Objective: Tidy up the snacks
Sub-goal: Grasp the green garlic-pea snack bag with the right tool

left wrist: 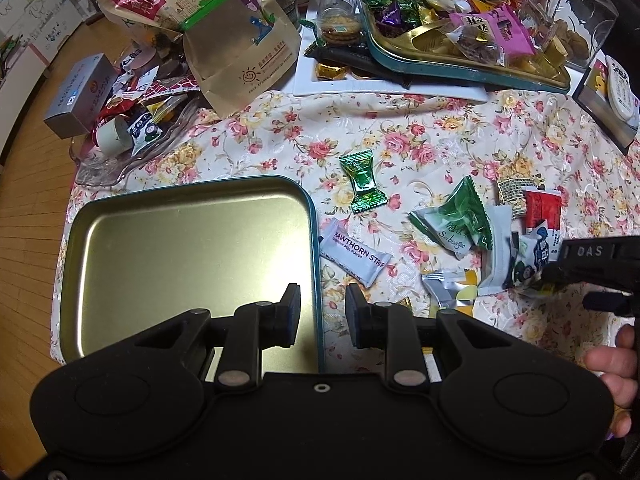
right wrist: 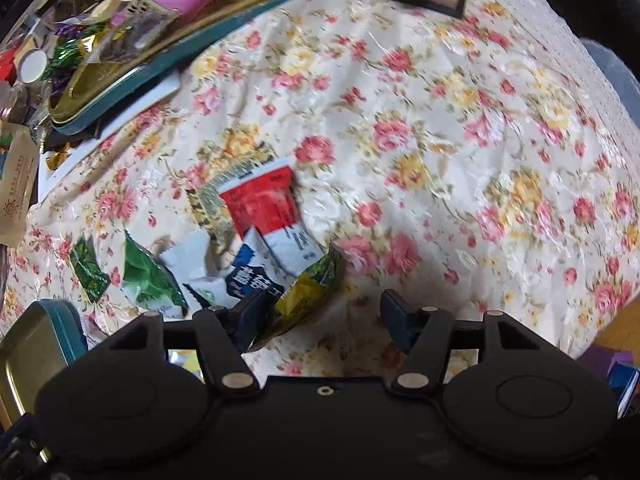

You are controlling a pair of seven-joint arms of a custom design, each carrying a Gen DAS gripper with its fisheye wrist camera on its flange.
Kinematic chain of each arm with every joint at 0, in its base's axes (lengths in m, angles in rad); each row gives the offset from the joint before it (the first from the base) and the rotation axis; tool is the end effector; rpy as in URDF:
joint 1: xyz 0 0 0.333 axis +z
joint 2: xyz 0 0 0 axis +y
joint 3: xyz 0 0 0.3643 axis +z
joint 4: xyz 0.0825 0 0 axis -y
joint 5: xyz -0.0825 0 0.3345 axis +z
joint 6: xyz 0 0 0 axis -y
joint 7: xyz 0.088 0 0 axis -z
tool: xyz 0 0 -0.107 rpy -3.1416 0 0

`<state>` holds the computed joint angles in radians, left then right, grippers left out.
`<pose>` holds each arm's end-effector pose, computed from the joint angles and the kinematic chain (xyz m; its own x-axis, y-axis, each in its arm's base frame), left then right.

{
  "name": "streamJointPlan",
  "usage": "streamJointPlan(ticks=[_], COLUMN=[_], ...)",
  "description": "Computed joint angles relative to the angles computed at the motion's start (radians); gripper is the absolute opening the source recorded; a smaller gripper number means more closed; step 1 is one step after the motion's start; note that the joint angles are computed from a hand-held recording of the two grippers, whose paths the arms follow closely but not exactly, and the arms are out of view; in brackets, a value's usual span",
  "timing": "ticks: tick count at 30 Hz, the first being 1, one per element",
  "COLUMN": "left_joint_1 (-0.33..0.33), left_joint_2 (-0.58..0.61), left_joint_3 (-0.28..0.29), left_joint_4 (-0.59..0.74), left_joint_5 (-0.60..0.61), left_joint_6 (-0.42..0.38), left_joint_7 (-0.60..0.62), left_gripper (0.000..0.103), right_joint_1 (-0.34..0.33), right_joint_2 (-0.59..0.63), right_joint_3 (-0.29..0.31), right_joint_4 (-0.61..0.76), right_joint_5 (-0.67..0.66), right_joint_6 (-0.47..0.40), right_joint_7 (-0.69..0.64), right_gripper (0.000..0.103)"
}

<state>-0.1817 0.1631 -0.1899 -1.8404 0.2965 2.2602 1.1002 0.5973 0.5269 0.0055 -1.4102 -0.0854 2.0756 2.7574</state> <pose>0.5562 -0.2002 0.5350 -0.0367 -0.9940 -0.1030 -0.9455 0.0679 -0.3183 0.5782 0.3916 0.4700 -0.5139 -0.8523 -0.0978 -0.8437 0.5227 -0.1224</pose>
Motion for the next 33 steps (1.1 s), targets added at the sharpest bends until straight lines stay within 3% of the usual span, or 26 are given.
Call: streamJointPlan(ticks=[5,9,14,19,25,31,33], left_joint_1=[-0.004,-0.012,-0.018,-0.013,-0.013,-0.006,0.001], left_joint_2=[0.005,0.010,0.012,0.014,0.021,0.033,0.038], left_joint_3=[-0.005,-0.008,-0.008,-0.007,-0.006,-0.007,-0.010], left_joint_4=[0.007,0.012,0.008,0.011,0.019,0.032,0.036], left_joint_5=[-0.009,-0.003,0.003,-0.010,-0.012,-0.046,-0.076], left_joint_6=[-0.009,-0.018,-0.022,-0.025,-0.034,-0.052,-0.056], left_joint_7=[0.011,0.016,0.022,0.026,0.025,0.033,0.042], left_gripper=[0.035,0.035,0.035,0.035,0.035,0.035,0.035], right_joint_1=[-0.016,-0.026,-0.045,-0.044,0.007,0.017,0.031], right_joint_2=[-0.040,-0.101,-0.112,-0.058,-0.011,0.058,0.098], right_joint_3=[0.005,0.010,0.028,0.038,0.006,0.005,0.004], right_joint_4=[-0.068,-0.176,-0.202,-0.142,-0.061,0.058,0.125], right_joint_5=[0.030,0.032,0.078,0.130,0.034,0.006,-0.013], right_joint_6=[-0.032,0.055,0.101,0.064,0.031,-0.042,-0.091], right_joint_7=[0.016,0.041,0.071,0.088,0.125,0.062,0.024], right_gripper=[0.062,0.061,0.066,0.069,0.072,0.071,0.066])
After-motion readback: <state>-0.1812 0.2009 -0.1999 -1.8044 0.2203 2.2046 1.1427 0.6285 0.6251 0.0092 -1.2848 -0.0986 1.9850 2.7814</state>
